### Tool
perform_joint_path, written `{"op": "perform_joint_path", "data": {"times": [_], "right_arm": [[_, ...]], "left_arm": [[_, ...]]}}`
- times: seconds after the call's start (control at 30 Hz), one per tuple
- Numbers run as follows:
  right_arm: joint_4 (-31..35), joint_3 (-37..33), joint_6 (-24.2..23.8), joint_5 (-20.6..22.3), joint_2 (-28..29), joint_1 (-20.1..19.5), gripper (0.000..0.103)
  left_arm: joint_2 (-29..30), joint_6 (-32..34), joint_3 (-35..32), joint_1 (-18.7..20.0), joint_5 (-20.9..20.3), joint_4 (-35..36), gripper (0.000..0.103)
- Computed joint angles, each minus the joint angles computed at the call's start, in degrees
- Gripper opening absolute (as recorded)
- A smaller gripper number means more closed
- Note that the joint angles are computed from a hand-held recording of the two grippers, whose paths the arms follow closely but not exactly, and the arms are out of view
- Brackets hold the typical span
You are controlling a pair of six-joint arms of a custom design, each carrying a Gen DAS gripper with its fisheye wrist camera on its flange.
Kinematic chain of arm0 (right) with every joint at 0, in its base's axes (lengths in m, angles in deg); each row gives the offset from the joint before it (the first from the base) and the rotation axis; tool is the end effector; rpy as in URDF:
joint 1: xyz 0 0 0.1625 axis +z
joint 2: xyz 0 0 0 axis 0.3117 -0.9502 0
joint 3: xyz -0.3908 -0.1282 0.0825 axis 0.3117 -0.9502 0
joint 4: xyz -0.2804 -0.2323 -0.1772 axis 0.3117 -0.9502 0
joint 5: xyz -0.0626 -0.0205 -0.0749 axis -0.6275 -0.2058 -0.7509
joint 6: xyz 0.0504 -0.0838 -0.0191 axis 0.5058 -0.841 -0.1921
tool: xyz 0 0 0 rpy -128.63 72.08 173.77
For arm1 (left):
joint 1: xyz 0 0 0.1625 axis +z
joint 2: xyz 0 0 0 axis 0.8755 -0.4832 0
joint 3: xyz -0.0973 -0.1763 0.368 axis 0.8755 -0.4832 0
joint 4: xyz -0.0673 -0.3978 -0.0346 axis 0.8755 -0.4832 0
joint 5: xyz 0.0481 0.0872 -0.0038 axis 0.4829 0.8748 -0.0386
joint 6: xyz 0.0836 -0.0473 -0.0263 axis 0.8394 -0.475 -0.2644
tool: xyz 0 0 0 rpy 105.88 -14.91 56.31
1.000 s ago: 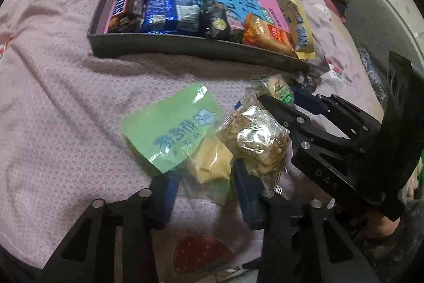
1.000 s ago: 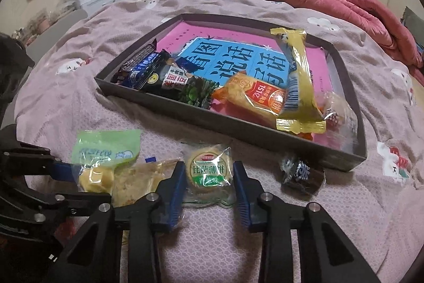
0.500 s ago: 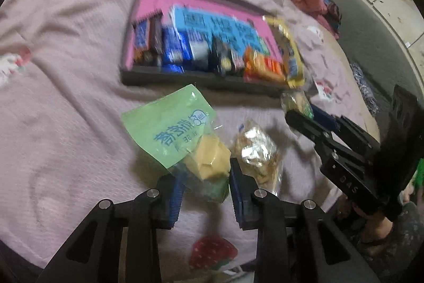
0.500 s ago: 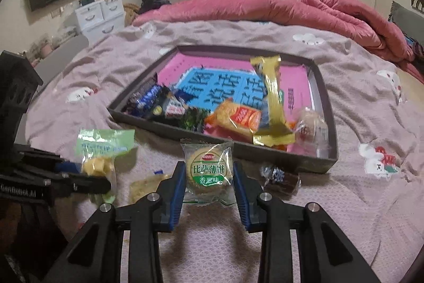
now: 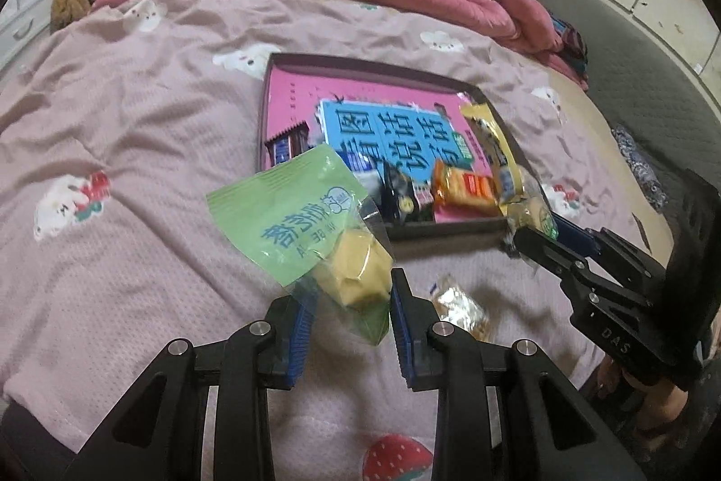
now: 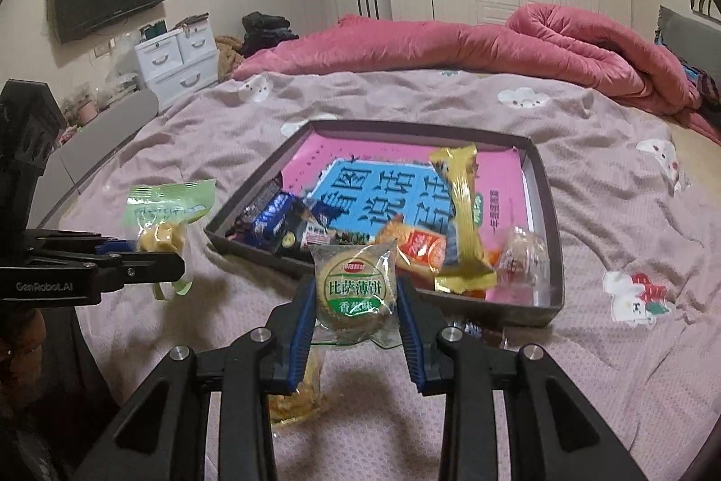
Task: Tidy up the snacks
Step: 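Carry the biscuit packet with the right tool while the left tool carries the green packet to the tray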
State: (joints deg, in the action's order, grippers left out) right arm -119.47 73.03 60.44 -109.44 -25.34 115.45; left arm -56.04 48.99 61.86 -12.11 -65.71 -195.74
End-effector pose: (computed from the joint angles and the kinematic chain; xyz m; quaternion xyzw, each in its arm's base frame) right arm 0.4377 -0.3518 0.0085 0.3159 -0.8778 0.2833 0.2222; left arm -0.0458 -0.3526 0.4079 0.1090 0.9298 -0.2635 0.2326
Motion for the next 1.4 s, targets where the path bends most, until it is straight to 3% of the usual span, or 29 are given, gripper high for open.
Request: {"op": "perform_joint_path", "data": {"times": [0.8,1.4], "right_arm": [[-2.97,-2.08,-1.24,-1.83,-0.32,0.09,0.035],[-3.3,-3.73,-1.02,-3.31,0.05,-1.04,0.035]], "left_arm": [[5.33,2.9,-2.16,-1.09,2.32,-6.65,0.033],[10.43,6.5,-3.2,3.29,1.51,-12.97,0.033]]}}
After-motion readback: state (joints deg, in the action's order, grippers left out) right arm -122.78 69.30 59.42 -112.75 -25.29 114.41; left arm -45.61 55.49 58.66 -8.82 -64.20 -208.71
